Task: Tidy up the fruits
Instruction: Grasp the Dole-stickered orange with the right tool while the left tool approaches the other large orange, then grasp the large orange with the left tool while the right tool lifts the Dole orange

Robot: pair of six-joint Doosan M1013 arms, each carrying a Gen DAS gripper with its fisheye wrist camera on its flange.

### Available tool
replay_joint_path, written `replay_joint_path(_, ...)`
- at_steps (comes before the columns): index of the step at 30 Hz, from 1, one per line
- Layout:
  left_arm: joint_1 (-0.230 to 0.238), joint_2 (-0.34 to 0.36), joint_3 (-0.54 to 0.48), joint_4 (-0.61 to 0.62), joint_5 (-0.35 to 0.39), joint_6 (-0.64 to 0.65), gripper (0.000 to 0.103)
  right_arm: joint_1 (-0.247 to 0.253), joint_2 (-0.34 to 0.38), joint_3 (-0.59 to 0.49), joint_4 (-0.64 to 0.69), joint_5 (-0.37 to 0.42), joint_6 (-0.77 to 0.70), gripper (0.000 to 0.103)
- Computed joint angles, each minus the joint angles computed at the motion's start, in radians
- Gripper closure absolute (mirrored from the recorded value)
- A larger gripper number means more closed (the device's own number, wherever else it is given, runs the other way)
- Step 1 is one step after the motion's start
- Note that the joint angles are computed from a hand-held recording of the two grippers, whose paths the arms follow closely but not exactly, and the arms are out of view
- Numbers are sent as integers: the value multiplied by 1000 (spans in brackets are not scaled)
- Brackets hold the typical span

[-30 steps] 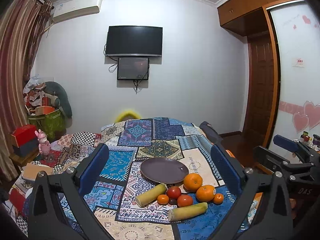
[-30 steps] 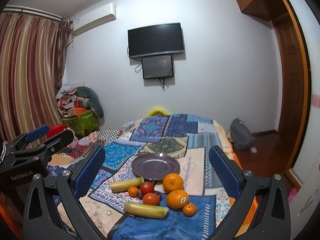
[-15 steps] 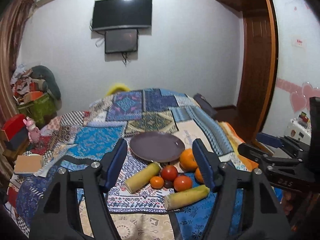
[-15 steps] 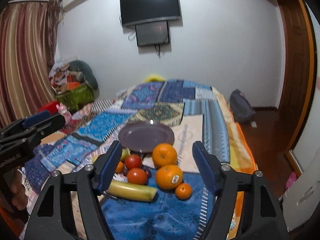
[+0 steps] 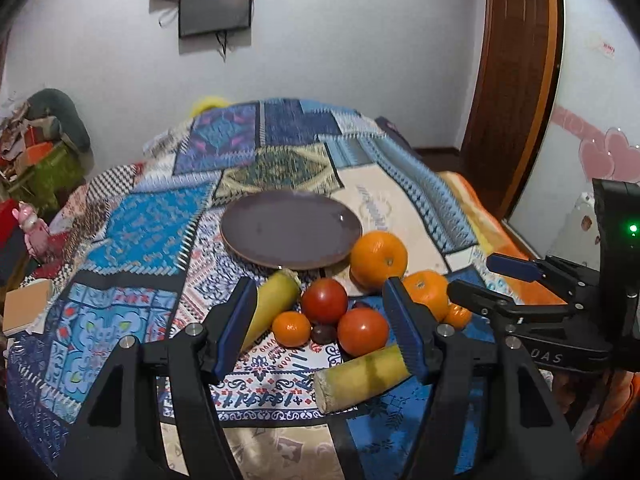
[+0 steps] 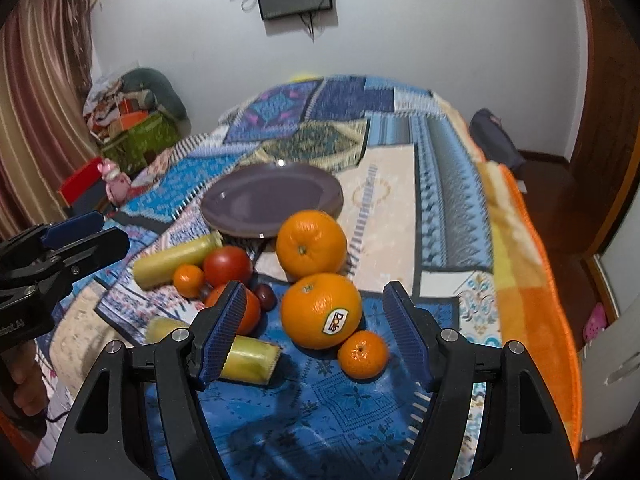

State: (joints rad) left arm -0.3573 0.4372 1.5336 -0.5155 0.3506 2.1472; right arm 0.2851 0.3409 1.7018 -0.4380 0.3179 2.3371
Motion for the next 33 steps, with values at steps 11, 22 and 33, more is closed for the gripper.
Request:
replay_joint_path(11,2,88,-111,52,142,-54,38,-39,66,-65,363,88,-385,35)
replay_joint_path(22,-8,130,-165,100,209,-90,38,-57,79,-72,514,119,-542,41)
replay_joint_path(33,-28,176,-249,129,287,-128,38,-80,25,-37,436,49,-464,41)
